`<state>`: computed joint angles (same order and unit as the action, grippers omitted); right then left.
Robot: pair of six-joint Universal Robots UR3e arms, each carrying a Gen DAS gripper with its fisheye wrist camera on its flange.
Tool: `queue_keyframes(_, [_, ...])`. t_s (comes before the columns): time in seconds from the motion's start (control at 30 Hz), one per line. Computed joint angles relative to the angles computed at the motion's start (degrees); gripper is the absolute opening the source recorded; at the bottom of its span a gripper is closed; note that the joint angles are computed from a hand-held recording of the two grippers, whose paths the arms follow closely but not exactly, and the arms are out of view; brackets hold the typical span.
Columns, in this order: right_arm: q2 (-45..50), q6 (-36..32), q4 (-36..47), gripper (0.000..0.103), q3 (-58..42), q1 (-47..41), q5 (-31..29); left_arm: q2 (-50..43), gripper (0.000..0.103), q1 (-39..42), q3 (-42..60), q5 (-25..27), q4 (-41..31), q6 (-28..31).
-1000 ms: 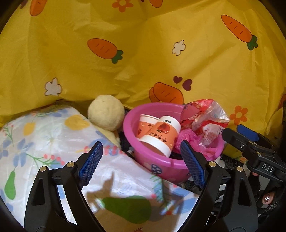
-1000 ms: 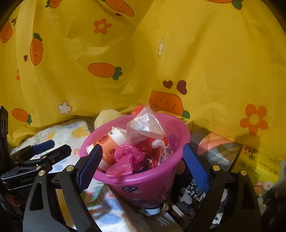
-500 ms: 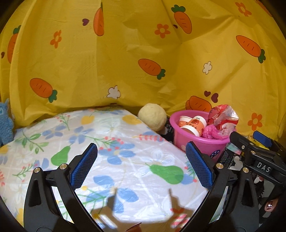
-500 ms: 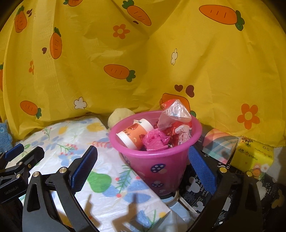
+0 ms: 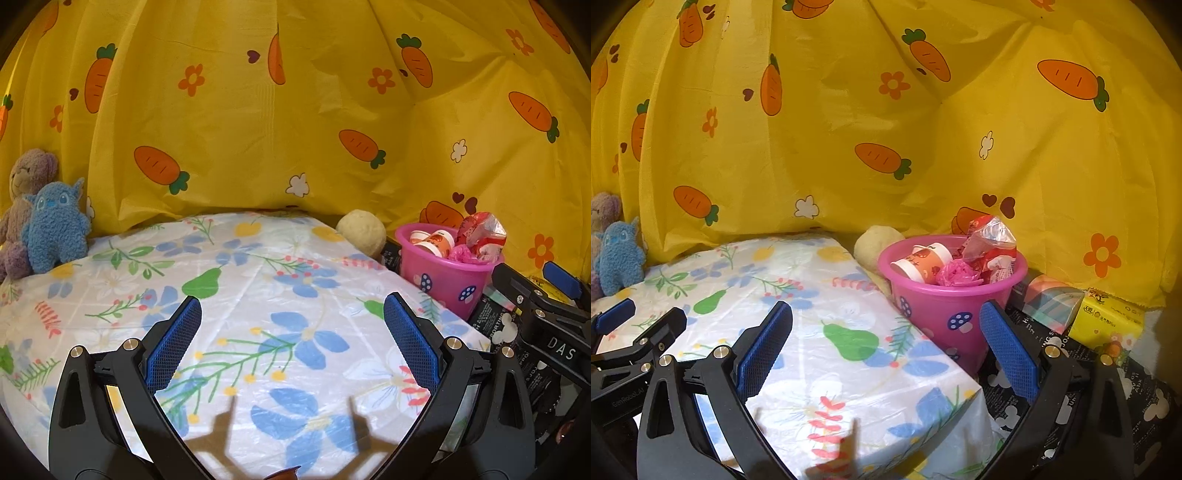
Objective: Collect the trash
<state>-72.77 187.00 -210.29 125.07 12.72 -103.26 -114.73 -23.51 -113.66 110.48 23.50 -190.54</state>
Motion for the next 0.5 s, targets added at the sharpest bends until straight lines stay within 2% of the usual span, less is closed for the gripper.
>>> queue_keyframes(0.3, [-0.45,1.23,-1.23,0.098,1.27,6.22,-4.93,5.91,0.097,3.32,-10.63,-3.44,5.94,-1.37])
queue_keyframes(0.5, [0.26,1.86,-1.61,0.097,0.93,9.05,-7.83,7.44,0.097,3.47,-13.71,-3.13,8.24,-1.24])
